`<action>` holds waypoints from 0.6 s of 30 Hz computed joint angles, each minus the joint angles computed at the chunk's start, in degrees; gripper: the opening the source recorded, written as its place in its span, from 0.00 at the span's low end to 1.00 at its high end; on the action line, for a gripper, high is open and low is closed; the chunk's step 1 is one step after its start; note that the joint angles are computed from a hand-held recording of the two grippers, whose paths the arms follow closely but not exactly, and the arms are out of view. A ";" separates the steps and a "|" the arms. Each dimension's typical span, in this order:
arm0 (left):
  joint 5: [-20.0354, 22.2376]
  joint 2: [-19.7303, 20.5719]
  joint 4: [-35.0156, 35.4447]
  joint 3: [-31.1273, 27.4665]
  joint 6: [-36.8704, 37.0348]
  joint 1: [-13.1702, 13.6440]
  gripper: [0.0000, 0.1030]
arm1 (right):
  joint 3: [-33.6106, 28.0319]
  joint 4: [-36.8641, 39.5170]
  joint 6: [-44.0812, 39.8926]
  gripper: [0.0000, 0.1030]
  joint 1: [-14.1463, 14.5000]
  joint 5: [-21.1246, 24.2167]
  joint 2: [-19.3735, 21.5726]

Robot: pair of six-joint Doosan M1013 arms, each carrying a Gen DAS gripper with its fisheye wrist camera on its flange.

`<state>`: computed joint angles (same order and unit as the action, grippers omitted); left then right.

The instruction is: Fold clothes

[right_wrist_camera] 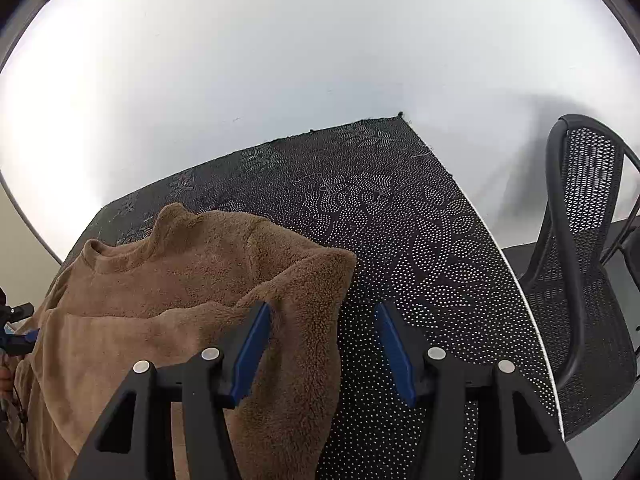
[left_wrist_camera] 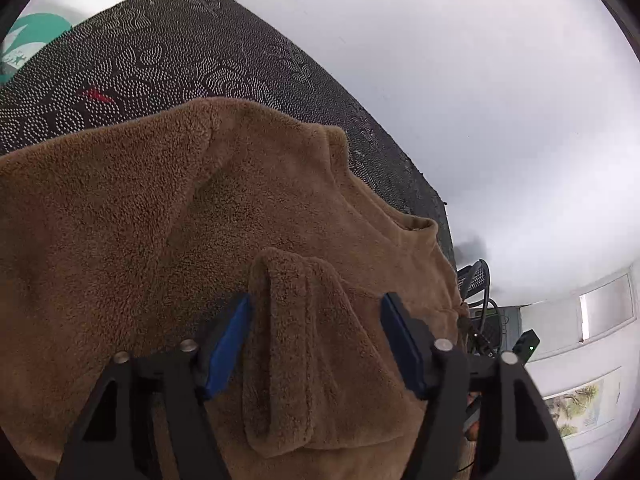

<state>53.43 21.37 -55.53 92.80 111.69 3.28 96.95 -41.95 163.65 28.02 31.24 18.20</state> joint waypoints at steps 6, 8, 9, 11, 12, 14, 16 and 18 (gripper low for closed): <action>-0.11 0.89 -0.52 -0.65 1.41 -0.62 0.28 | -3.34 7.31 -15.00 0.56 0.75 3.30 2.07; -0.27 0.94 -1.25 -0.47 1.91 -0.42 0.18 | -4.32 6.98 -16.66 0.40 1.11 4.26 3.03; -0.81 0.68 -1.87 -0.11 2.34 -0.30 0.13 | -4.56 6.48 -16.85 0.30 1.25 4.18 3.29; -3.76 -0.67 -3.40 1.09 4.12 -0.27 0.08 | -4.38 2.66 -13.59 0.15 1.65 4.24 3.12; -5.60 -1.57 -4.37 1.78 5.76 -0.33 0.08 | -4.24 0.26 -11.43 0.14 1.90 4.54 2.99; -8.80 -3.25 -6.38 2.91 9.75 -0.51 0.08 | -3.84 -2.41 -7.92 0.14 2.01 4.68 2.58; -10.47 -4.12 -6.73 3.32 11.41 -0.87 0.08 | -3.61 -4.17 -4.99 0.14 2.02 5.47 2.41; -12.86 -4.53 -4.33 3.34 11.08 -1.84 0.08 | -3.64 -5.01 -3.15 0.14 1.99 6.36 2.56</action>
<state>40.56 16.84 -59.86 96.14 122.77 1.44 93.30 -46.97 160.50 30.01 37.60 20.77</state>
